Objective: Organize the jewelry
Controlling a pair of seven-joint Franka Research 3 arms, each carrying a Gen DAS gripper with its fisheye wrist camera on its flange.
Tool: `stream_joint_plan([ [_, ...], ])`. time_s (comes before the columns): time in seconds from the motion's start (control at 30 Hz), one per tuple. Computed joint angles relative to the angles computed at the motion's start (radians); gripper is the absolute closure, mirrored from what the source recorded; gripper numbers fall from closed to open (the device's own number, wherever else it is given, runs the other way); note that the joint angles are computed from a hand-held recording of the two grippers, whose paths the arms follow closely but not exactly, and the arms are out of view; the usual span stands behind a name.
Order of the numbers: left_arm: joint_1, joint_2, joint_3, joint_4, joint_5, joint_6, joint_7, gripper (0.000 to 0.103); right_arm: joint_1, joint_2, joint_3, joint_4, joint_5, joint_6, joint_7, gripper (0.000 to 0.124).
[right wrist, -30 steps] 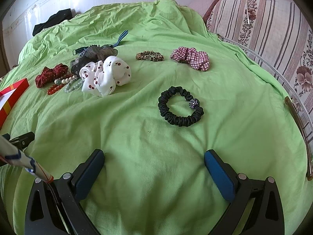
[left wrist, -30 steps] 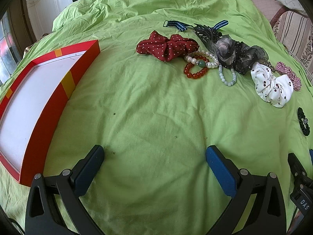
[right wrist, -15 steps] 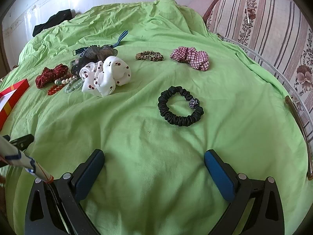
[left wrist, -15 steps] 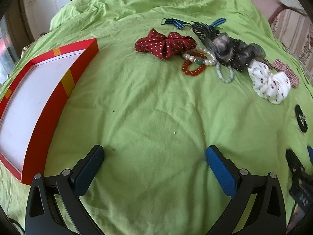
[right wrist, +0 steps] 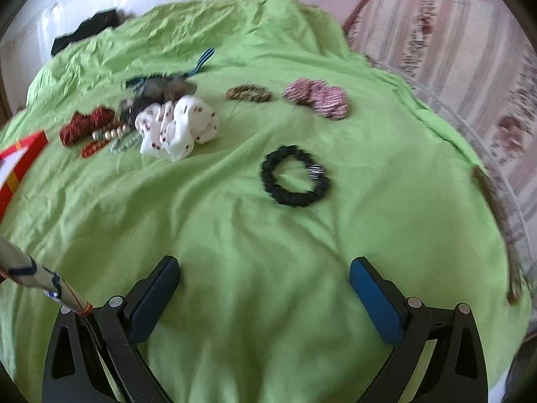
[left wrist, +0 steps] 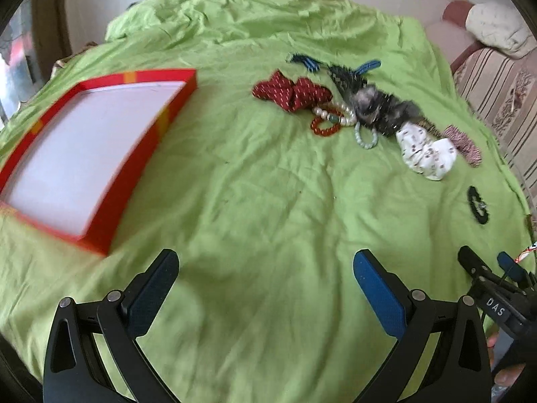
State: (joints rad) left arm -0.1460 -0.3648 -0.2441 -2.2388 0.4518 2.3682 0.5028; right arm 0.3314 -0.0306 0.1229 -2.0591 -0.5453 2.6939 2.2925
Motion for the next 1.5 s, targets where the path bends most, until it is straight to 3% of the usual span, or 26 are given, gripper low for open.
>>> stream_joint_plan([
  [0.2, 0.017, -0.115, -0.059, -0.019, 0.130, -0.059, -0.044, 0.000, -0.046, -0.126, 0.036, -0.102, -0.058, 0.012, 0.121, 0.022],
  [0.5, 0.004, -0.246, -0.088, -0.018, 0.161, -0.112, -0.043, 0.000, -0.116, -0.266, 0.123, -0.159, -0.069, -0.007, 0.159, 0.025],
  [0.63, 0.010, -0.297, -0.110, -0.040, 0.184, -0.131, -0.064, 0.000, -0.249, -0.342, 0.220, -0.203, -0.234, 0.130, 0.369, 0.024],
  [0.8, -0.004, -0.310, -0.117, -0.033, 0.176, -0.189, -0.044, 0.000, -0.145, -0.294, 0.165, -0.171, -0.005, 0.011, 0.160, 0.024],
  [1.33, -0.053, -0.273, -0.104, -0.014, 0.101, -0.227, 0.002, 0.000, -0.119, -0.293, 0.149, -0.252, 0.173, 0.018, 0.041, 0.024],
  [1.5, -0.067, -0.267, -0.087, -0.018, 0.071, -0.220, 0.009, 0.000, -0.018, -0.261, 0.052, -0.222, 0.434, -0.011, -0.135, 0.024],
])
